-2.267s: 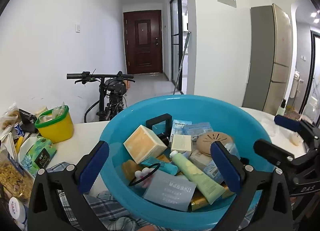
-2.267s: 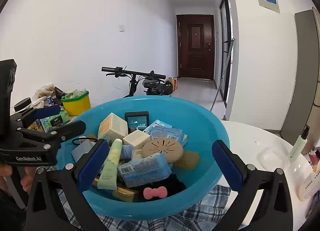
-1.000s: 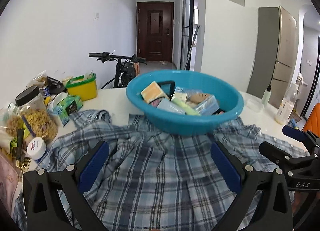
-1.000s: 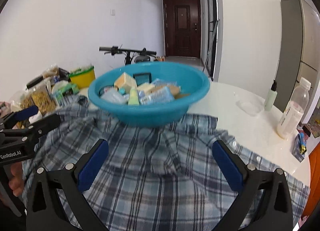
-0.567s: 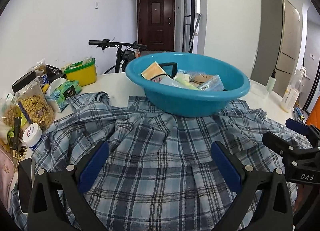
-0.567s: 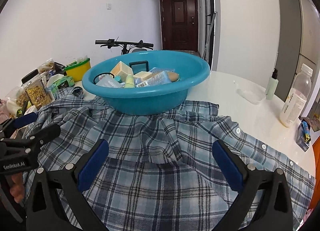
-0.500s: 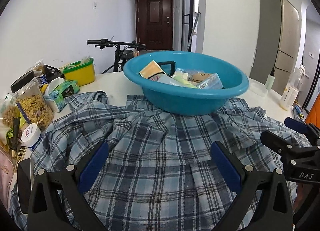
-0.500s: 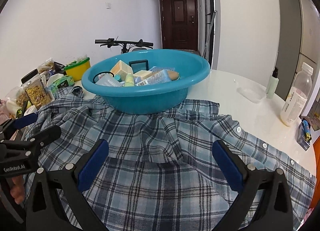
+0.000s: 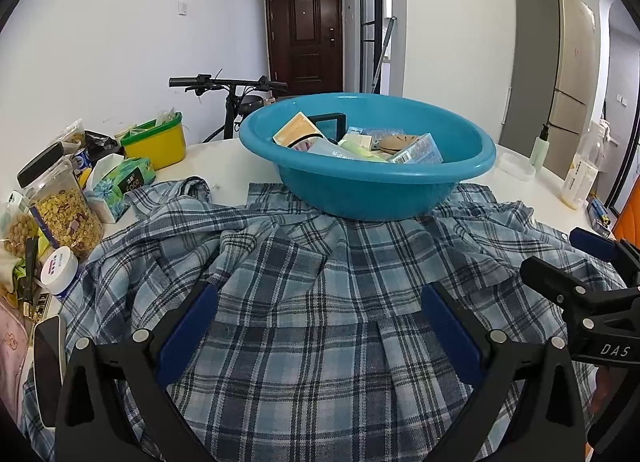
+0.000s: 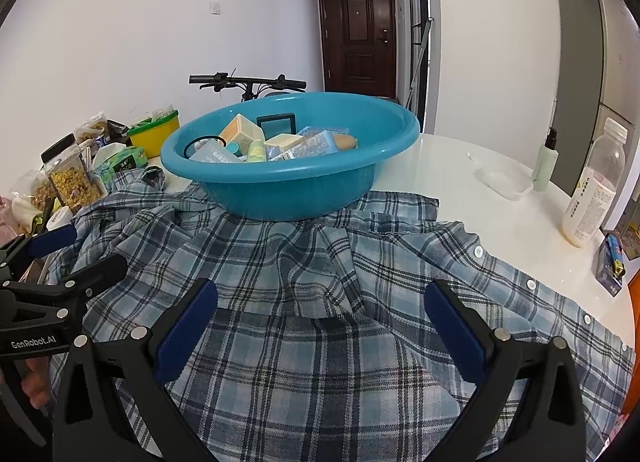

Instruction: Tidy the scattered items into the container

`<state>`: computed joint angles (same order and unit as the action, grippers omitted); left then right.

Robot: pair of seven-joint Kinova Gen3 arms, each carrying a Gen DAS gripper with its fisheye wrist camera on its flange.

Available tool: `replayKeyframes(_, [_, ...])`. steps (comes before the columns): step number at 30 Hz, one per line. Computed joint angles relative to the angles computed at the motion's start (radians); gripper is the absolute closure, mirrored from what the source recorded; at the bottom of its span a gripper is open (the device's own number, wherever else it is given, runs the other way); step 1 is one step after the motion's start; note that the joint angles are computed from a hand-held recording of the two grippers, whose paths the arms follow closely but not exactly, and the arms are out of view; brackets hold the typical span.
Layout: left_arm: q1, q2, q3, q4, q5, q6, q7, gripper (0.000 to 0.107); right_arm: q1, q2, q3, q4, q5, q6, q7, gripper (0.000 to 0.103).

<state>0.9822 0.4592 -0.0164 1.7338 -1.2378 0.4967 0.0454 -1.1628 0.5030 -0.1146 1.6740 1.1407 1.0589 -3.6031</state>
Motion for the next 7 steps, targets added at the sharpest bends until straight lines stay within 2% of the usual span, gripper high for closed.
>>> replayKeyframes(7, [-0.005, 0.004, 0.003, -0.003, 0.001, -0.004, -0.003, 0.005, 0.003, 0.005, 0.0, 0.002, -0.003, -0.008, 0.001, 0.0])
